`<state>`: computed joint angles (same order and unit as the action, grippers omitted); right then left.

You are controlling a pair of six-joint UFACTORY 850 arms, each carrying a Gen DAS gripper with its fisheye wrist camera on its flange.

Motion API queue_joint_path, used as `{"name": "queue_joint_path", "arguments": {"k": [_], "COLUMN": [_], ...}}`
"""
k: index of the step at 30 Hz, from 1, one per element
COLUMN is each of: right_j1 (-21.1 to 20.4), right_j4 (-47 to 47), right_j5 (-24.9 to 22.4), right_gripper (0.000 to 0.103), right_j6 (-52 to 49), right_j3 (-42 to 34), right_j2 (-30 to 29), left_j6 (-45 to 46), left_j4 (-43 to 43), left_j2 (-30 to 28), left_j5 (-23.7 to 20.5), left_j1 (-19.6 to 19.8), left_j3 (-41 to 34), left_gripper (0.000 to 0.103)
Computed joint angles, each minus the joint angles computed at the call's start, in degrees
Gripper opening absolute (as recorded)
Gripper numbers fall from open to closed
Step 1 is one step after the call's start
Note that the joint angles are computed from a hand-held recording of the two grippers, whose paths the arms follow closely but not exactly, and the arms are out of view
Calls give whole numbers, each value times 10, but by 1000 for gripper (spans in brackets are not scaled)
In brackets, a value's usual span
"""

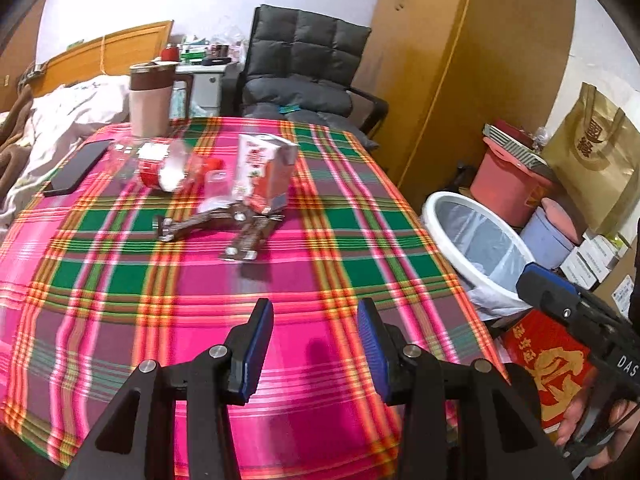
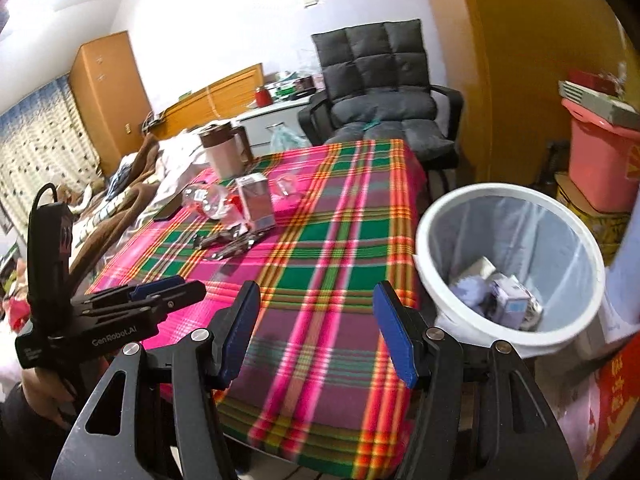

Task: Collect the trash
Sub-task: 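Move both open grippers back over the table items, then grasp brown coffee sachet with left gripper while right gripper grasps strawberry drink carton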

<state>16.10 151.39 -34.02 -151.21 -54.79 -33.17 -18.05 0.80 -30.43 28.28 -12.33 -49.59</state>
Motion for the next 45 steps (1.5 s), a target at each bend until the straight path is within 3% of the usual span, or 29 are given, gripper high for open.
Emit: {"name": "queue_joint_path", "arguments": {"k": [9,21,33,37,40,45], "right_j1": [16,22,27,30,32,39], "right_j4": [-52,-136,-193,-202,-215,-235], "right_j5": [28,62,79,86,94,107], "right_gripper": [61,61,61,61,61,61], "right_j6": [28,90,142,152,165,179], "right_j3": [-42,-107,-165,-184,-202,-233], "right_j2": [-19,-52,-85,-98,-108,-127], "left_j6": [47,118,131,186,116,76], "left_j4": [-38,-49,14,-41,22,47], "left_j2": [1,-46,-116,-139,-143,-141], "left_j5": [-6,-46,-108,-143,-149,-147], "left_j1": [36,78,94,89,92,96], "left_j3": [2,-73,-172,-205,-212,-207], "left_gripper": [43,43,43,43,43,24]}}
